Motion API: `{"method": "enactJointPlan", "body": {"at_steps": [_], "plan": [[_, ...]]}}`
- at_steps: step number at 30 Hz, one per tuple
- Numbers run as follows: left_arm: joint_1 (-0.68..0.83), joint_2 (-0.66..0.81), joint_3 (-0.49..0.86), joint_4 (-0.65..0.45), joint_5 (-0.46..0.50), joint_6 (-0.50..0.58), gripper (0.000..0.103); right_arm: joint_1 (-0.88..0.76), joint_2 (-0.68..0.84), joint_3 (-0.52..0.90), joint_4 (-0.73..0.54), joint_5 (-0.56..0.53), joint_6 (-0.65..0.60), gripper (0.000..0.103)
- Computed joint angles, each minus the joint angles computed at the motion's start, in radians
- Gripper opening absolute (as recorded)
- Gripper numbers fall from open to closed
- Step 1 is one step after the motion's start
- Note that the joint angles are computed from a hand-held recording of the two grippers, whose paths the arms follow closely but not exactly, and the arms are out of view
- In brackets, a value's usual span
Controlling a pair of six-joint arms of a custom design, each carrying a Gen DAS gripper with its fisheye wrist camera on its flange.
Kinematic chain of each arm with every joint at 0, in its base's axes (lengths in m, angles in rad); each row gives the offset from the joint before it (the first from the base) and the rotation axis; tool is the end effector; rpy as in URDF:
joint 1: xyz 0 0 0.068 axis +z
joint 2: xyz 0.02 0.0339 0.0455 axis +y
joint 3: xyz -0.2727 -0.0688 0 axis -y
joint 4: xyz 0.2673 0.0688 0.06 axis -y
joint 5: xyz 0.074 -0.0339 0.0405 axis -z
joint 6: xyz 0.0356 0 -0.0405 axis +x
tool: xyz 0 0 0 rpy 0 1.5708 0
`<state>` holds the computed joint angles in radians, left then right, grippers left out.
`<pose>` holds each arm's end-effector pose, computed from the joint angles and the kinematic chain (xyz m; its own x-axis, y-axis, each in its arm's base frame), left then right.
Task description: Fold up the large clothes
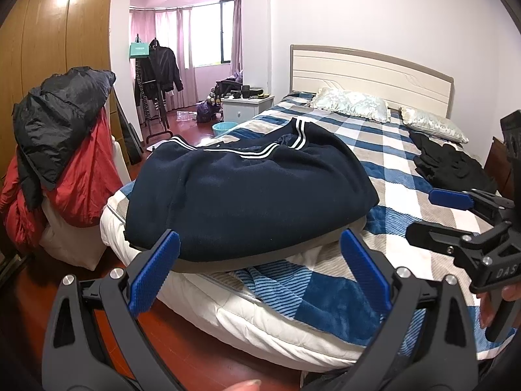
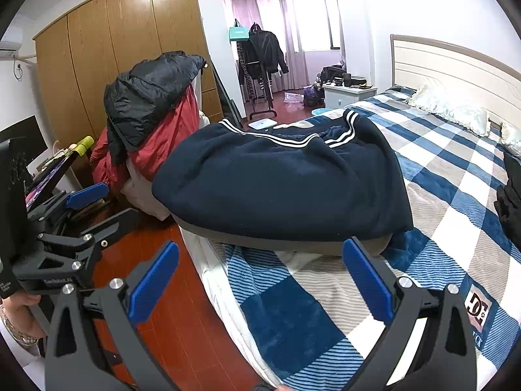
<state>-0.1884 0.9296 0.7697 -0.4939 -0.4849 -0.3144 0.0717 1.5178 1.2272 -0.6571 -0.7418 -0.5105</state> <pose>0.2134 -0.0238 0.2845 -0.5070 -0.1819 -0.8425 -0.3728 0.9276 0.0241 0.3347 0.0482 0.2853 -0.4888 -0.3963 -0.7772 -0.7850 0.5885 0.1936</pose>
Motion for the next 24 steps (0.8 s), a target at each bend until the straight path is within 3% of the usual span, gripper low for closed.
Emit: {"method": "enactJointPlan", "body": {"at_steps": [24], "plan": [[-0.031, -0.024, -0.029, 0.007, -0.04, -0.042, 0.097, 0.003, -0.025, -0.035, 0.011, 0.013, -0.014, 0.098]]}}
